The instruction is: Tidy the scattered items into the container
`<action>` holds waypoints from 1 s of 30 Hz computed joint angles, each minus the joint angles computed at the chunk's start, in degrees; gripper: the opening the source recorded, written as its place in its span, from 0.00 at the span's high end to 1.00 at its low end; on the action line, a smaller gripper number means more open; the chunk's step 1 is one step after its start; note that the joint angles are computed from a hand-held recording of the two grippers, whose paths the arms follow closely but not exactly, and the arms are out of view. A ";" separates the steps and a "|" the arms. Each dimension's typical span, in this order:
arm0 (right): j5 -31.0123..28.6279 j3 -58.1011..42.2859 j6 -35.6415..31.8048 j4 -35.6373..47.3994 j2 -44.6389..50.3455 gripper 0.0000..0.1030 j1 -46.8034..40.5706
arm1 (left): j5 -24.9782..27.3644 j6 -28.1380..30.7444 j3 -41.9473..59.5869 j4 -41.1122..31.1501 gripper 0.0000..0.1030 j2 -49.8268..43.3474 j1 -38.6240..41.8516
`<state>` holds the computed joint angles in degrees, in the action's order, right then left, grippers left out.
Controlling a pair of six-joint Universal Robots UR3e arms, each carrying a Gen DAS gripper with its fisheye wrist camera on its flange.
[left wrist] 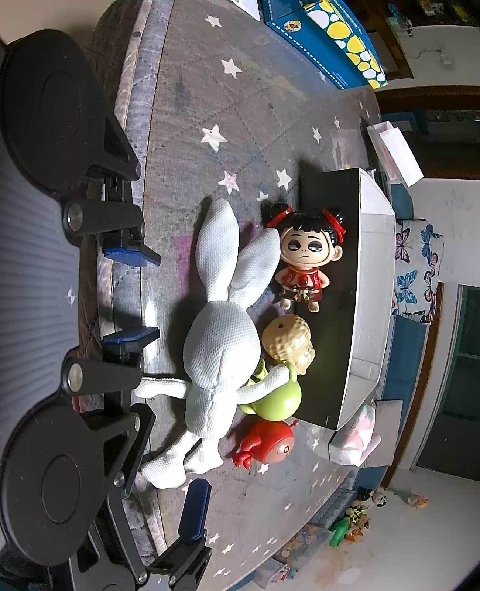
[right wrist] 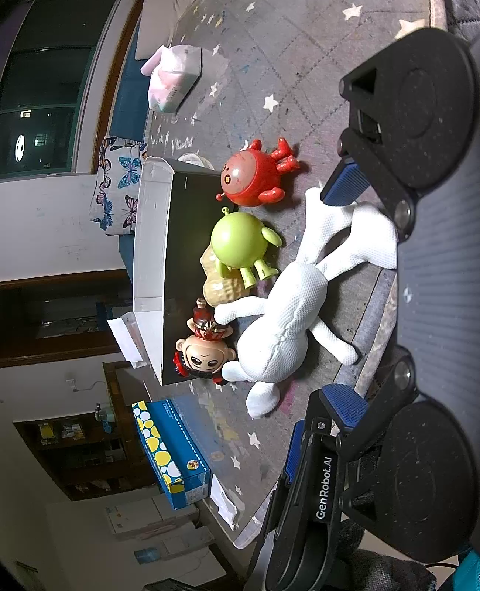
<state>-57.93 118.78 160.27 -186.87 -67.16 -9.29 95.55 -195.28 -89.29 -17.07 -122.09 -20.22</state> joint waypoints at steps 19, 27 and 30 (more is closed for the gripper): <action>0.01 -1.58 -0.59 1.32 1.42 0.00 0.36 | -2.40 0.49 0.22 -0.55 0.64 0.13 0.58; -0.04 -1.92 -0.84 1.23 1.86 0.00 0.54 | -2.62 0.47 0.88 -0.86 0.64 -0.24 0.45; 0.01 -2.00 -0.82 1.43 1.88 0.00 0.49 | -2.68 0.43 1.11 -1.11 0.64 -0.29 0.51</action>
